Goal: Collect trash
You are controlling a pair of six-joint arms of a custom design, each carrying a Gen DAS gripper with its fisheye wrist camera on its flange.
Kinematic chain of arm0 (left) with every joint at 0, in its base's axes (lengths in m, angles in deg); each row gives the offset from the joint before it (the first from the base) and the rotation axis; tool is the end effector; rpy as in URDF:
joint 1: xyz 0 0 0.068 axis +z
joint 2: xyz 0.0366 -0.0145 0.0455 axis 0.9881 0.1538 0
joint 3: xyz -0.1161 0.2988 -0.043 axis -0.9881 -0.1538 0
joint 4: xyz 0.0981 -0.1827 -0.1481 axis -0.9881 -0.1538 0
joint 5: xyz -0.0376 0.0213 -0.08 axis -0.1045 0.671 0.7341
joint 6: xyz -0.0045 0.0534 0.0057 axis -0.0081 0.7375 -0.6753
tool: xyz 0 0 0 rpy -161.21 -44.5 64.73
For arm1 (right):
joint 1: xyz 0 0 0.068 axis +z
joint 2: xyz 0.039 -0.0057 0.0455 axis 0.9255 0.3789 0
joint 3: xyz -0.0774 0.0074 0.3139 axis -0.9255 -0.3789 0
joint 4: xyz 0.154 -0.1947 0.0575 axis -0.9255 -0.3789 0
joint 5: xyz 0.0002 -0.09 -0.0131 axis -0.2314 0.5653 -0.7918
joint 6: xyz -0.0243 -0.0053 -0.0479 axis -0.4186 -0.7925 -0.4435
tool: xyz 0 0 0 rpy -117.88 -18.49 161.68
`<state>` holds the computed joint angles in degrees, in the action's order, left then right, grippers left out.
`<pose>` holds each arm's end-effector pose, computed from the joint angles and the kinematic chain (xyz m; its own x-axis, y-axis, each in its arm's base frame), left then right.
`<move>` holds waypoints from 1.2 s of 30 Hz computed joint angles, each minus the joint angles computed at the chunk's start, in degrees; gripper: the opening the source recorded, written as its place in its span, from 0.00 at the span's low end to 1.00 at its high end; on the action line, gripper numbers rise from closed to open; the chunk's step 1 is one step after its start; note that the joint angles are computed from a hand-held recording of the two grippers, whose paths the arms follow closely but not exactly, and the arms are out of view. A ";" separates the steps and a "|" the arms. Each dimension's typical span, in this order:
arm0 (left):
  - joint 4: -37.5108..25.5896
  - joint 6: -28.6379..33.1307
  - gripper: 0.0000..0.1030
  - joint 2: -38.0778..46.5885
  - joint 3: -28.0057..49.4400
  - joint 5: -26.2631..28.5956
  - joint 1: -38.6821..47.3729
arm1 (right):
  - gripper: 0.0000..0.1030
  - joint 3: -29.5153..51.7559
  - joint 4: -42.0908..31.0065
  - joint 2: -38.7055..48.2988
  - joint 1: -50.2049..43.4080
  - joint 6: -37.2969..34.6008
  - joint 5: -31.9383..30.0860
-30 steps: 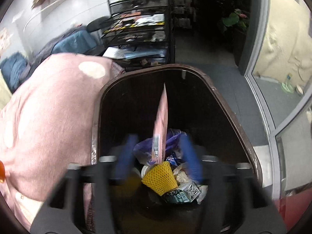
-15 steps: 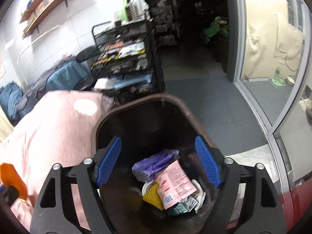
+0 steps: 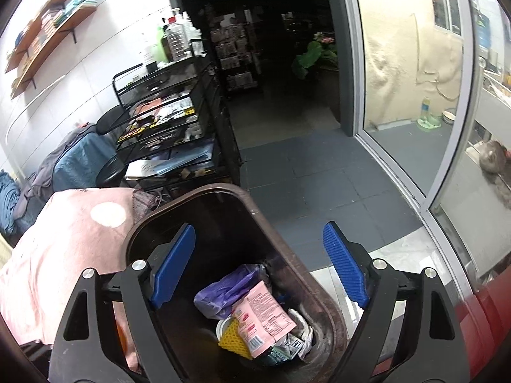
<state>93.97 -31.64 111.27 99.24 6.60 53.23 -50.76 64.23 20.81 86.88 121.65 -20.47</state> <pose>0.2794 -0.1483 0.1452 -0.7846 0.2599 -0.5629 0.3685 0.9256 -0.0862 0.2911 0.0863 0.1362 -0.5458 0.4222 -0.7238 0.3872 0.8931 0.2290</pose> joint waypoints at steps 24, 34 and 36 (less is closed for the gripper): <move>12.49 0.46 0.86 -4.76 -8.13 -11.51 -1.14 | 0.95 -3.58 7.38 -0.87 2.63 0.64 8.98; 14.70 1.56 0.95 -30.22 -24.49 -21.43 3.59 | 0.95 -4.74 12.65 -4.51 19.48 -4.03 18.05; 11.47 1.67 0.95 -37.16 -26.57 -21.44 6.52 | 0.95 -3.64 12.40 -4.86 24.96 -5.82 21.31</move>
